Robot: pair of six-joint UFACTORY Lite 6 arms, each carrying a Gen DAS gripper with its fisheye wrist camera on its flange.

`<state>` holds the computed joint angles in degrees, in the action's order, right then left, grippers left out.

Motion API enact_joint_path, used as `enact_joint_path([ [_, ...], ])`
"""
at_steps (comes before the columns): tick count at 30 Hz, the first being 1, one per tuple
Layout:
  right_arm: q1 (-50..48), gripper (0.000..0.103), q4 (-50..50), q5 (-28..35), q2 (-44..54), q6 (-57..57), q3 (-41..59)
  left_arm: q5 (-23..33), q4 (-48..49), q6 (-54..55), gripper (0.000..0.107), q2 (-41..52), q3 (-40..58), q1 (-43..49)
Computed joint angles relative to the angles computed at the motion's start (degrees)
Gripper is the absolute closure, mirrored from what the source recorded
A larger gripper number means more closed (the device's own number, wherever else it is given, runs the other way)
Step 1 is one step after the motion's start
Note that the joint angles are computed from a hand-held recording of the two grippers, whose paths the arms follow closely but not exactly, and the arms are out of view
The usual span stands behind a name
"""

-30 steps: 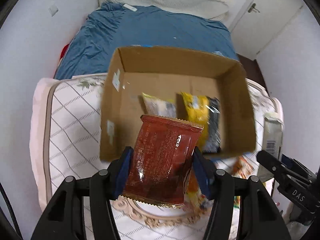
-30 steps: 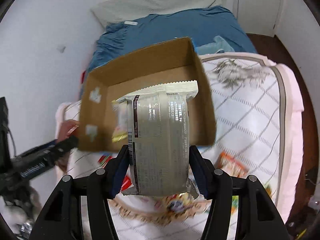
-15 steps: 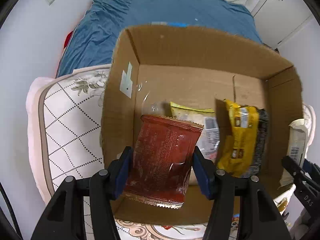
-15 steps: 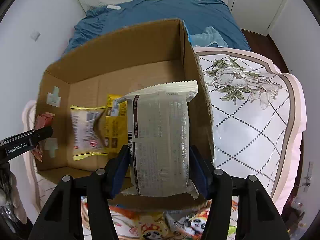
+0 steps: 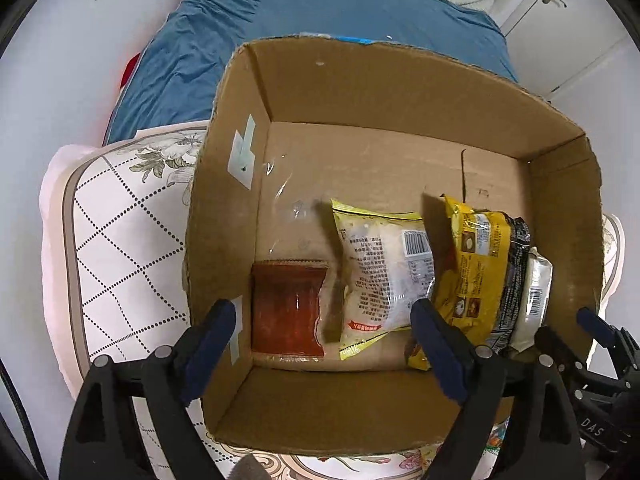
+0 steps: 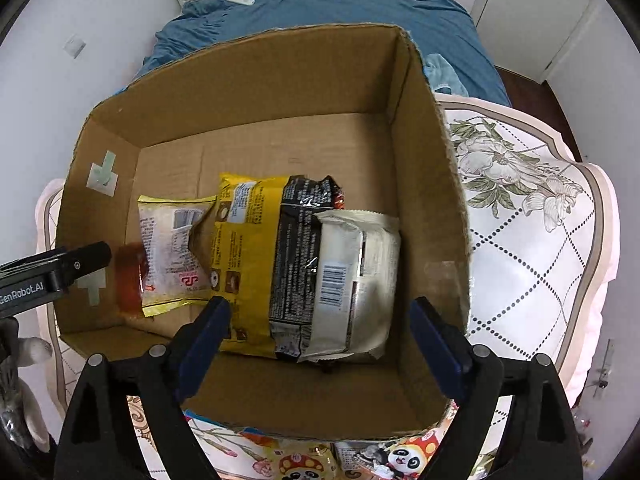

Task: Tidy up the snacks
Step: 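Lower both packets into the box and open both tools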

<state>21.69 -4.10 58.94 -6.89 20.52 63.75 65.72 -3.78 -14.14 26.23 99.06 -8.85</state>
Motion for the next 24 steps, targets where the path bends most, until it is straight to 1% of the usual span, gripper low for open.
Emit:
enact_joint_path([
  [2,0.7,0.007,-0.2,0.2,-0.3,0.6,0.2,-0.1,0.0,-0.2,0.012,-0.7,-0.6,-0.3],
  [7,2.7,0.004,-2.0,1.0,-2.1,3.1,-0.2,-2.8,-0.3,-0.6,0.012,-5.9,-6.0,-1.3],
  [12,5.7,0.004,-4.6,2.4,-5.3,6.7,-0.9,-5.0,1.6,-3.2,0.012,-12.5,-11.4,-3.1],
  [16,9.0,0.004,-6.9,3.9,-9.3,10.5,-1.2,-6.1,4.9,-6.9,0.012,-19.1,-15.7,-5.2],
  [20,14.2,0.004,-11.1,6.9,-13.9,16.1,-1.1,-6.5,8.8,-10.7,0.012,-25.8,-19.7,-7.6],
  [24,21.9,0.004,-15.7,11.6,-17.8,22.9,0.1,-5.7,12.4,-14.3,0.012,-32.5,-23.5,-10.4],
])
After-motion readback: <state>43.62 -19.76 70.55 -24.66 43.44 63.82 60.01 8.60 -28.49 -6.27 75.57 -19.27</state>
